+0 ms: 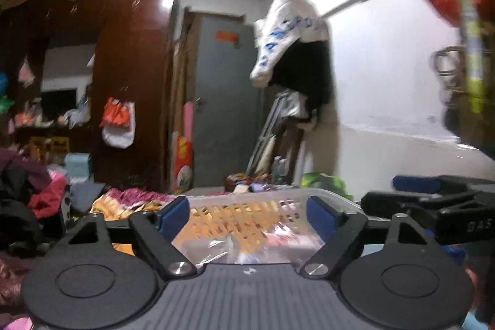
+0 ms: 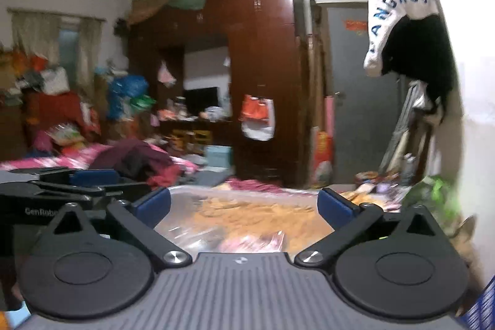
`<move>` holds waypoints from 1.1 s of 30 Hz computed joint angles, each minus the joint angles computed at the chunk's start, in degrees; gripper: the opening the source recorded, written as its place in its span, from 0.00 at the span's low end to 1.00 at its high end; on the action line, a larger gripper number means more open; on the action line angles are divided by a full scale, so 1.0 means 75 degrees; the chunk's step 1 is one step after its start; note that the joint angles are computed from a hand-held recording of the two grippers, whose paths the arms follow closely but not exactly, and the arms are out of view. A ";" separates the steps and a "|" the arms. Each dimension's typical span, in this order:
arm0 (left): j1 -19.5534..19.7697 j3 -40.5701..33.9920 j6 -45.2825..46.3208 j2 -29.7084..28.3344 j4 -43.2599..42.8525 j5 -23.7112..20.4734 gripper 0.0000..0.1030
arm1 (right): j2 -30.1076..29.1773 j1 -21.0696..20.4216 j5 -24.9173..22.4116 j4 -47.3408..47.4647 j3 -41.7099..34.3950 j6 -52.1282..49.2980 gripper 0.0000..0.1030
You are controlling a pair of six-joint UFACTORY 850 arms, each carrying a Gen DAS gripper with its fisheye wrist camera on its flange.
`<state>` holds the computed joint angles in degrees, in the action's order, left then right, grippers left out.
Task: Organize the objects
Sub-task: 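Carry both items over the white basket and open both grippers, then grasp the red Chocolate box with the left gripper while the right grasps a red-wrapped ball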
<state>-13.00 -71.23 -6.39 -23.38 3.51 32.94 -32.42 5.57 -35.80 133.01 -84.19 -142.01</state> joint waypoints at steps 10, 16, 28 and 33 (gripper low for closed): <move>0.0139 0.0404 0.0789 -0.0456 -0.0776 -0.1001 0.95 | -0.0608 0.0262 0.1849 -0.0810 0.0121 0.0684 1.00; 0.0165 -0.0141 0.0905 -0.0828 -0.0639 -0.1779 0.95 | -0.1036 0.0358 0.2146 -0.1632 -0.0537 0.1887 1.00; -0.0061 -0.0534 0.4055 -0.1067 -0.3406 -0.2822 0.94 | -0.1239 0.0457 0.2514 -0.1567 -0.0877 0.1559 0.84; -0.0030 -0.0456 0.3347 -0.1008 -0.2707 -0.2825 0.84 | -0.1319 0.0402 0.2413 -0.3139 -0.1039 0.3169 0.63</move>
<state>-13.23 -74.65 18.71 -30.93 -16.79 11.75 -42.31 8.58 -17.70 109.47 -91.98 -118.24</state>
